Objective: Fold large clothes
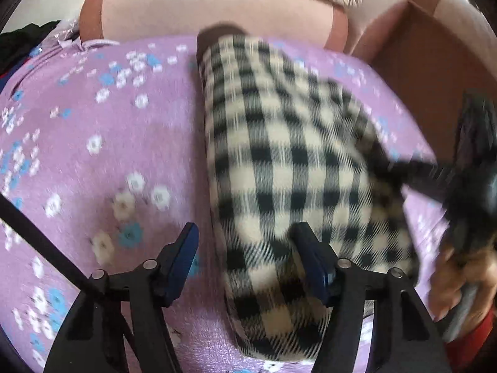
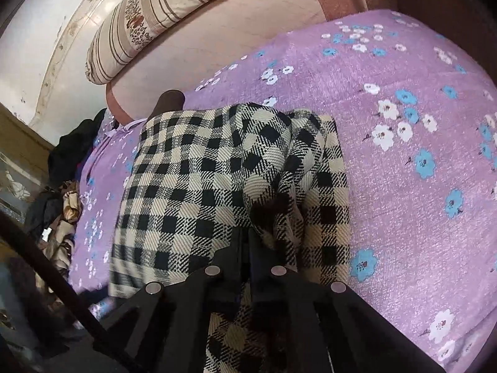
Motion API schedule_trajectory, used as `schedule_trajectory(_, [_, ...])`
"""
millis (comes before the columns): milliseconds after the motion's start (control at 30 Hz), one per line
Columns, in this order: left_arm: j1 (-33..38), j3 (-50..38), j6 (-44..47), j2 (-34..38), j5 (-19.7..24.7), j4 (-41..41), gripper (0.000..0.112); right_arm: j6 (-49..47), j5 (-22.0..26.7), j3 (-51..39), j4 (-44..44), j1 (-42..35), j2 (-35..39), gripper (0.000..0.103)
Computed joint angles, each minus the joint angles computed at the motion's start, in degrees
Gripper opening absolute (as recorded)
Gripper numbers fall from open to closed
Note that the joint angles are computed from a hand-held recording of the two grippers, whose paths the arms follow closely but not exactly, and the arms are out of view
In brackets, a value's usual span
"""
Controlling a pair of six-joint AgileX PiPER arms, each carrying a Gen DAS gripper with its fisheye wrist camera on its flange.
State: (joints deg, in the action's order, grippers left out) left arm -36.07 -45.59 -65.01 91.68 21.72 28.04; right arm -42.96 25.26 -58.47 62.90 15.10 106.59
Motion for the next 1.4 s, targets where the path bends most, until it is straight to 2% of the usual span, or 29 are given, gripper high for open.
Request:
schedule_trajectory(67, [-0.21,3.44,-5.32,-0.62,-3.68,3.87,0.064,-1.28,1.73,0.04,1.34,-1.09,0.18,0.0])
schedule_trajectory(167, [1.47,9.63,-4.78,-3.48,-10.44,0.03,0.064,-1.47,1.9,0.14,0.94,-1.34,0.09,0.0])
schedule_trajectory(233, [1.35,12.83,-8.92,-5.82,-12.23,3.64,0.064,0.07,1.23,-0.31,-0.87,-0.72,-0.02,0.0])
schedule_trajectory(300, [0.56,14.25,-11.01,-8.34,-10.24,5.15,0.064,-2.25,-0.73,1.15,1.7,0.29,-1.58,0.001])
schedule_trajectory(433, [-1.41,17.25,-15.42,-13.48,-5.44,7.58,0.064,-17.8,-6.51,7.22,16.65,3.58,-8.36,0.01])
schedule_trajectory(467, [-3.0,17.67,-18.01,-14.38,-3.81,8.96,0.064,-22.39,-6.26,8.71,20.51,4.25,-10.24,0.013])
schedule_trajectory(567, [-4.69,18.71,-18.86,-17.41,-1.06,9.4,0.064,-24.43,-2.06,10.21,22.27,5.59,-12.92,0.014])
schedule_trajectory(633, [-7.71,18.01,-22.5,-17.45,1.99,13.11,0.064,-23.43,4.54,8.13,21.6,5.81,-11.76,0.014])
schedule_trajectory(700, [-10.39,17.05,-25.31,-16.65,4.85,15.94,0.064,-21.92,8.11,5.49,20.75,6.91,-10.14,0.015])
schedule_trajectory(733, [-11.14,16.83,-26.53,-16.12,5.44,17.07,0.064,-19.73,10.69,2.13,19.15,8.04,-7.55,0.016])
schedule_trajectory(800, [-11.4,16.63,-27.3,-15.87,4.91,16.7,0.064,-15.24,18.06,-5.17,15.64,8.63,-1.04,0.029])
schedule_trajectory(833, [-10.56,17.18,-27.27,-15.91,3.39,16.21,0.064,-10.92,20.49,-10.59,12.42,9.71,3.4,0.029])
schedule_trajectory(867, [-9.88,17.77,-27.1,-16.23,2.29,15.89,0.064,-6.34,20.63,-16.32,8.33,10.93,8.2,0.029])
schedule_trajectory(967, [-9.01,18.98,-28.48,-16.64,0.58,17.52,0.064,9.14,19.26,-30.06,-3.61,12.2,17.29,0.014])
schedule_trajectory(1067, [-8.9,19.36,-27.97,-17.01,-0.02,17.39,0.064,26.33,11.06,-39.0,-17.36,11.85,22.23,0.015])
schedule_trajectory(1133, [-8.69,19.34,-27.15,-17.31,-0.77,16.92,0.064,37.78,6.95,-41.13,-28.72,10.94,23.89,0.016])
schedule_trajectory(1200, [-9.26,19.07,-25.1,-18.29,0.38,15.05,0.064,46.61,7.61,-42.27,-34.9,9.55,23.68,0.016])
schedule_trajectory(1267, [-11.44,18.87,-25.02,-19.99,3.29,14.94,0.064,46.28,4.53,-35.57,-34.96,8.49,17.78,0.022])
schedule_trajectory(1300, [-12.75,18.65,-25.01,-20.97,5.05,14.72,0.064,42.68,3.43,-32.42,-32.64,7.89,15.23,0.027])
schedule_trajectory(1400, [-17.28,17.95,-27.3,-23.49,10.8,14.84,0.064,31.06,0.22,-18.75,-25.6,6.1,4.06,0.029])
